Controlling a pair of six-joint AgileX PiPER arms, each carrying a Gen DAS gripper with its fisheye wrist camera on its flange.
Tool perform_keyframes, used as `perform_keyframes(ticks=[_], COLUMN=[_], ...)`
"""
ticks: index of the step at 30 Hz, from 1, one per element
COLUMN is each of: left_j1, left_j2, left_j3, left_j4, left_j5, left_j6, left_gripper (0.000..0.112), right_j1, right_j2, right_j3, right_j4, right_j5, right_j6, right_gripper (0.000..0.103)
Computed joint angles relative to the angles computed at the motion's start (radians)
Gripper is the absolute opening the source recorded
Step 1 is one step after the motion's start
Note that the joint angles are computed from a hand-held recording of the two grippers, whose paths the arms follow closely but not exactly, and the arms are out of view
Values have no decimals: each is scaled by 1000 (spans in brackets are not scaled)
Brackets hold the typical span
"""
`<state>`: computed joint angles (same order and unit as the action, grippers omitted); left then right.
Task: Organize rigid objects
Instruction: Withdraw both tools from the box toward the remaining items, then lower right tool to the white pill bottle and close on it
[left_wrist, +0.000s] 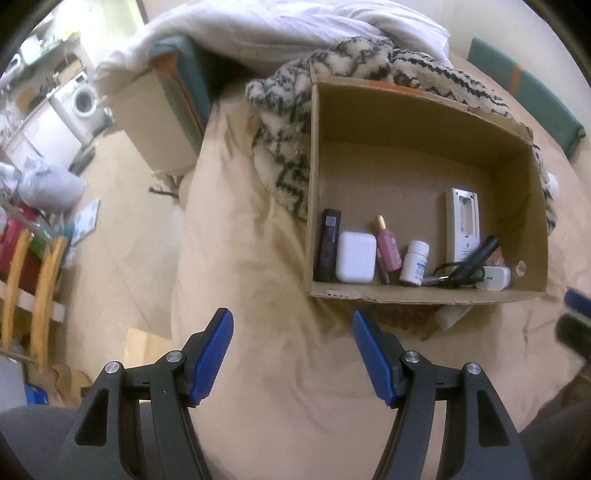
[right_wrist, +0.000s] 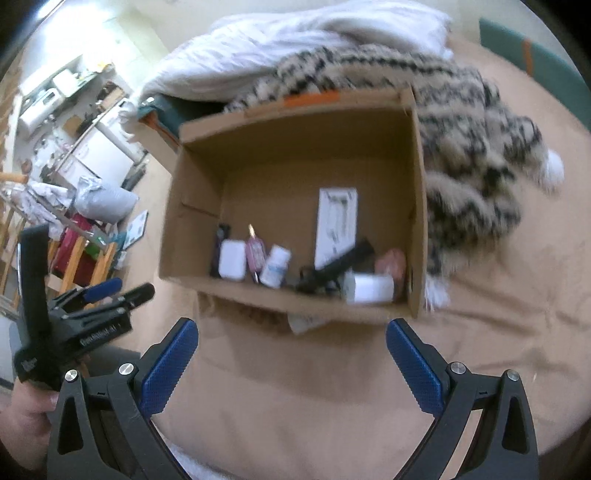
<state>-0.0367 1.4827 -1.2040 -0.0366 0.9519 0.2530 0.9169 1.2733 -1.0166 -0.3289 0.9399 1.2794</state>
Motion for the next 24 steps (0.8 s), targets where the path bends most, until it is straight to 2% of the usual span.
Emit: perform_keyframes(ticks=[4,11,15,23,24], left_j1=[-3,29,60,57,57], left_j2=[12,42,69,80,81], left_j3=[-13,-50,-83,-87,-85], left_j4=[0,-35,-67,-62,-62], left_j5=[7,49,87,101,101], left_j6=[-13,-11,-18,-24,-21], left_gripper=[64,64,64,64,64], right_j1=[-23,-161,-204,-202,-205], right_j2=[12,21,95,271,284], right_j3=[20,114,129,62,59], right_j4=[35,198,271,253,263], right_j5=[-8,-96,-129,-162,-178], right_j6=[-8,-66,-142,-221,-238], right_gripper=[103,103,103,103,99])
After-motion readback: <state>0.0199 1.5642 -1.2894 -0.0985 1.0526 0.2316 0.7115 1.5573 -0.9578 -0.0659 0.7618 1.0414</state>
